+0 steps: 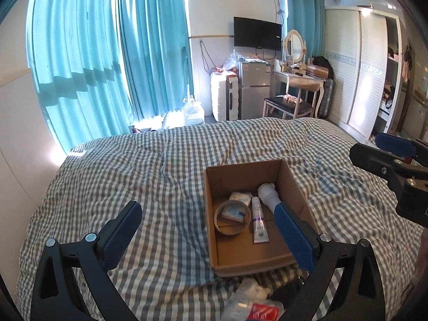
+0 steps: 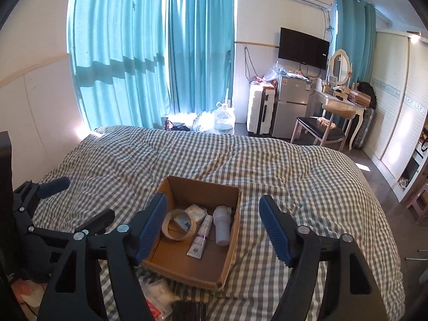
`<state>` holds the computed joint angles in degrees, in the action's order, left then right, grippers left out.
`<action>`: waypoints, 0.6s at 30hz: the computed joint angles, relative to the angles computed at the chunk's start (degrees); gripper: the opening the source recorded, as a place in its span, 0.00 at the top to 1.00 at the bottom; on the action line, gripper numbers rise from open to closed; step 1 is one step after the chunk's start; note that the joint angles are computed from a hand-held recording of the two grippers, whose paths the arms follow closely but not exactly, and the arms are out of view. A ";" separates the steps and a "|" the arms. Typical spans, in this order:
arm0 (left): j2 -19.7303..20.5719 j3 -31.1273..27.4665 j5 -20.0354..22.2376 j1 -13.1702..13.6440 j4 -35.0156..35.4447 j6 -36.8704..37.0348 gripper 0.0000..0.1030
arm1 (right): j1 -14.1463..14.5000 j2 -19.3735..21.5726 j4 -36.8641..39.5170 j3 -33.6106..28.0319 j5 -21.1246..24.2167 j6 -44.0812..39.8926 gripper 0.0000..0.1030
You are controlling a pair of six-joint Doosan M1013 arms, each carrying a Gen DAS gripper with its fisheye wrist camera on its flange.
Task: Organize objects
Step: 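Withdraw both tools from the box toward the remaining items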
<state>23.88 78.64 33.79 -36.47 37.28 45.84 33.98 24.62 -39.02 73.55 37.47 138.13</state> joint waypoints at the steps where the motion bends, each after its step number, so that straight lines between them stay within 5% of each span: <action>1: -0.60 0.87 -0.03 -0.20 0.68 -0.71 0.01 | 0.37 -0.49 -0.50 0.76 0.04 0.39 0.29; 18: -4.81 11.12 -1.53 -2.23 12.81 -17.53 0.01 | 2.99 -5.39 -7.14 12.19 -5.10 8.22 0.13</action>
<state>19.07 89.76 32.26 -38.70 50.08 28.31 36.97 19.22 -46.16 85.74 32.37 146.34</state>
